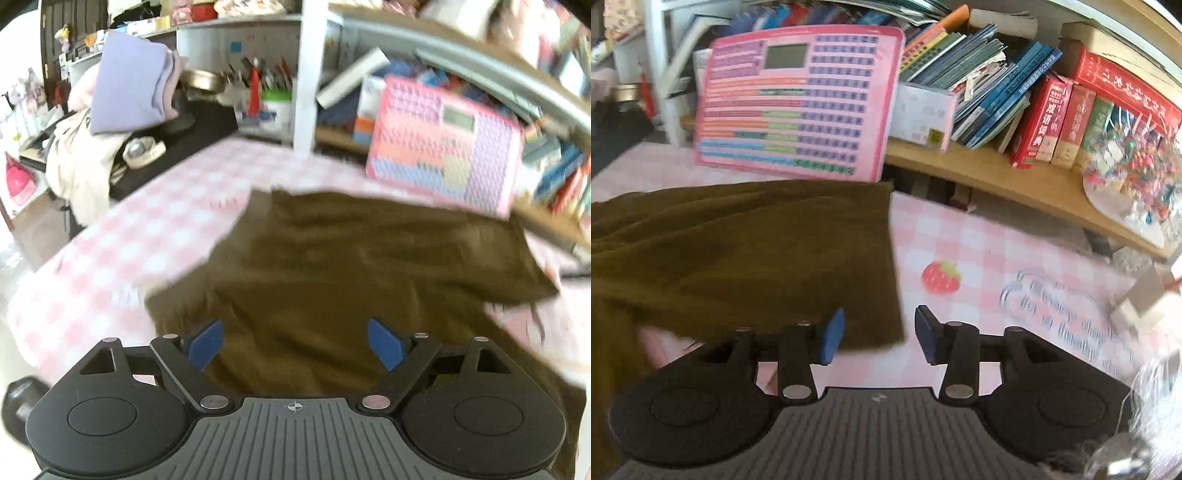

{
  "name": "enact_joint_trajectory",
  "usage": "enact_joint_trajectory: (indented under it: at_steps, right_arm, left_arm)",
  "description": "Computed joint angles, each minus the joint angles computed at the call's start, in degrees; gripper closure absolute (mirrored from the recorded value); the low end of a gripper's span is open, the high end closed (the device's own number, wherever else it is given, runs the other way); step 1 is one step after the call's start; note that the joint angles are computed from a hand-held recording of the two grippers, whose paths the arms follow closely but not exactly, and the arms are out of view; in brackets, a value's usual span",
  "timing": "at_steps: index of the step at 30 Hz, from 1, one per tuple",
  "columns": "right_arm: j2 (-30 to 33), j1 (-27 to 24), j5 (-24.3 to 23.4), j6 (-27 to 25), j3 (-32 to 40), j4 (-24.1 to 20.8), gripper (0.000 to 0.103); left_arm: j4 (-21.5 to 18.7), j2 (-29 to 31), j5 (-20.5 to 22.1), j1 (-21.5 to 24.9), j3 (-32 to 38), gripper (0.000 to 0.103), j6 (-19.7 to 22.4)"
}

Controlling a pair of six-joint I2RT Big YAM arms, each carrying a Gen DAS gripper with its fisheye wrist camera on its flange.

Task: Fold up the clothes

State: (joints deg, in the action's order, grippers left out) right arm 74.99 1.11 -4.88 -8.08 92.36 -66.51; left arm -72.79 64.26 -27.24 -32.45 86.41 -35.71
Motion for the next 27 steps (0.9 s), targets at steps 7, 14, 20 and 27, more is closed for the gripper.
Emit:
enact_joint_trajectory:
  at_steps: [7,14,20,27]
  right_arm:
    - [-12.6,5.8,5.6,8.6,-7.8,-8.3,0.061]
    - [-19.0,22.6,19.7,27.5,-13.5,-17.7,0.061]
    - [-18.4,30.5,27.3,39.1,-13.7,-23.5,0.06]
    - [-17.4,32.4,29.9,45.1,-13.3,-25.1,0.06]
  left_arm:
    - [13.3,7.7,17.0,16.2,2.2,0.071,12.4]
    - [18.3,16.9,29.7,21.6,6.7,0.094,15.5]
    - [16.1,23.2,34.0,26.1,10.3,0.098,12.5]
    - [14.7,19.6,36.4,26.8,9.3,0.093,16.3]
